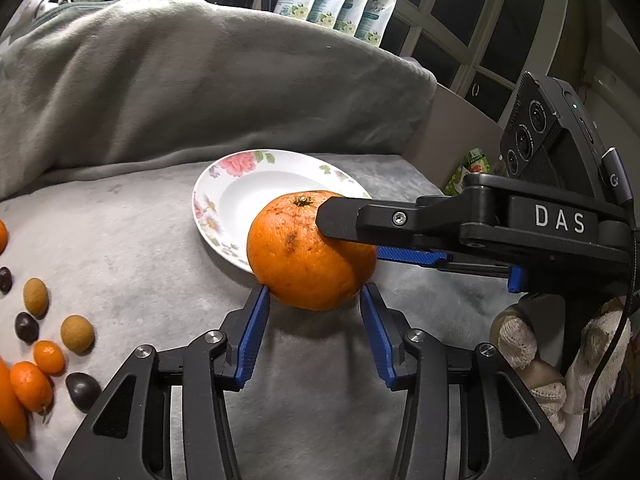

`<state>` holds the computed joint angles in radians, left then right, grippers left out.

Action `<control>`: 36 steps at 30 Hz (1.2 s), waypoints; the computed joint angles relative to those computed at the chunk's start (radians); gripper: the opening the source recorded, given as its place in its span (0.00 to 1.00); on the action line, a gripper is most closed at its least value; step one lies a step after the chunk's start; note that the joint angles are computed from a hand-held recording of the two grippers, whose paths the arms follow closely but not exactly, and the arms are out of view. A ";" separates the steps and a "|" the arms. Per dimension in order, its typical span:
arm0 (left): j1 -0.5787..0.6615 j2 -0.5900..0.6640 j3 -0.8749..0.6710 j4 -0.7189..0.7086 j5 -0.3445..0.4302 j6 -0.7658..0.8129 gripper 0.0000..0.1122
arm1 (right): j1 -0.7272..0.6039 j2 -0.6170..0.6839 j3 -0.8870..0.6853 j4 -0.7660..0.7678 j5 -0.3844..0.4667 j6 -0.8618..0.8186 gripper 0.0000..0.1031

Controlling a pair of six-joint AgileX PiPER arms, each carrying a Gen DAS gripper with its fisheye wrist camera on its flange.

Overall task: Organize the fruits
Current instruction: 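Lower the orange onto the white plate and open the right gripper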

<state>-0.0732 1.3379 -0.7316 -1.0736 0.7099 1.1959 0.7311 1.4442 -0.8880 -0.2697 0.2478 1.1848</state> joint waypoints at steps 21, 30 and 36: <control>0.083 -0.068 0.023 -0.001 0.039 0.026 0.41 | 0.057 -0.073 0.014 -0.409 0.133 0.382 0.58; 0.196 -0.116 0.053 0.020 0.080 0.046 0.44 | 0.124 -0.071 -0.019 -0.510 0.241 0.440 0.72; 0.300 -0.161 0.069 0.029 0.121 0.076 0.61 | 0.168 -0.046 -0.062 -0.562 0.295 0.456 0.84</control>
